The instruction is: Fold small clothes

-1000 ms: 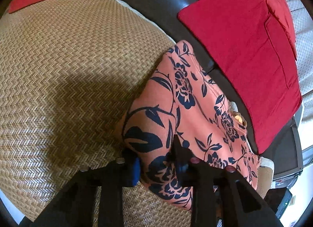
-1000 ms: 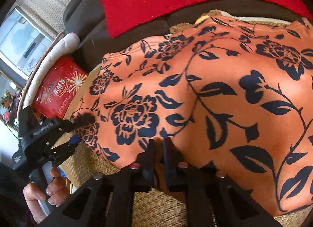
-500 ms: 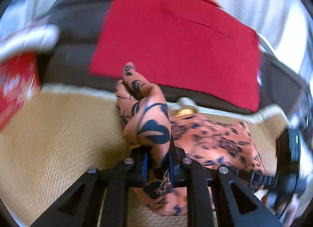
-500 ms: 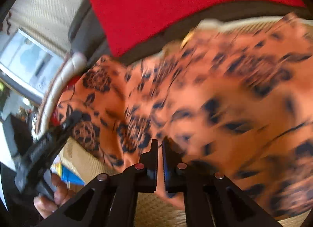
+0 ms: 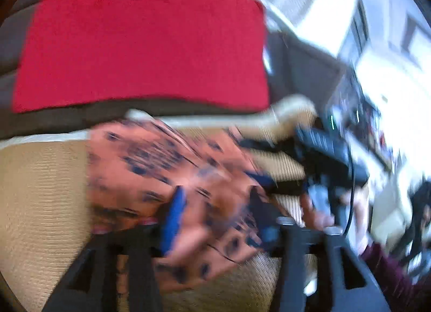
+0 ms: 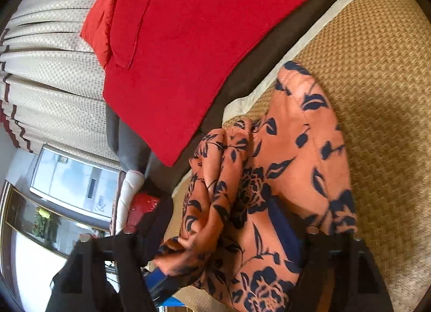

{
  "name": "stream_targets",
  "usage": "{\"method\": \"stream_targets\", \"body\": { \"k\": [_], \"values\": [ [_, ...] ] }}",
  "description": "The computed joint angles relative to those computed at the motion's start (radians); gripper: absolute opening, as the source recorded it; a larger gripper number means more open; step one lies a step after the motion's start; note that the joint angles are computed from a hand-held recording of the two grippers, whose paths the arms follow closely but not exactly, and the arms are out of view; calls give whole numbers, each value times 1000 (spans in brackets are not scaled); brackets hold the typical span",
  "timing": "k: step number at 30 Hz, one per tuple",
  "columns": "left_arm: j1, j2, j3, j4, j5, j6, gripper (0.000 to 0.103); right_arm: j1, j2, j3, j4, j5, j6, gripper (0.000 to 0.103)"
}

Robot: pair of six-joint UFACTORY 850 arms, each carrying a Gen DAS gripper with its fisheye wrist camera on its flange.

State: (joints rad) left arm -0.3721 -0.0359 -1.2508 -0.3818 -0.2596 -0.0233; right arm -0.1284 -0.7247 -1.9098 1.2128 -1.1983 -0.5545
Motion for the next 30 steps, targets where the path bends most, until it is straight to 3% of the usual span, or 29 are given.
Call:
{"method": "stream_targets", "body": {
  "k": [2,6,8,12,13,14,16,19,21,23,26,28,30],
  "values": [
    [57,34,42,-72,43,17,66,4,-10,-5,29,-13,-1,77],
    [131,26,72,16,-14,-123,66,48,-23,-59,-78,44,34,77],
    [141,-10,64,87,-71,-207,64,71,-47,-101,-127,49,61,77],
    [147,-42,56,26,-105,-129,64,126,-92,-177,-197,45,87,73],
    [147,-41,60,3,-93,-102,64,134,-95,-182,-215,47,82,52],
    [146,-39,60,-8,-83,-83,64,148,-92,-188,-254,61,79,17],
    [141,-46,51,-43,-63,-50,64,167,-12,-106,-297,176,9,16],
    [123,-35,54,-203,-16,104,64,149,134,57,-195,337,-166,13],
    [85,-38,44,-123,25,56,66,116,221,156,-105,423,-285,13],
    [46,-64,9,84,-1,-106,66,71,249,203,-93,428,-287,13],
    [-5,-129,-52,303,-111,-274,66,47,202,190,-347,427,-52,14],
    [-21,-124,-45,396,-112,-355,68,31,135,119,-430,314,81,19],
    [-12,-129,-49,355,-108,-314,68,0,113,86,-359,233,90,21]
  ]
}}
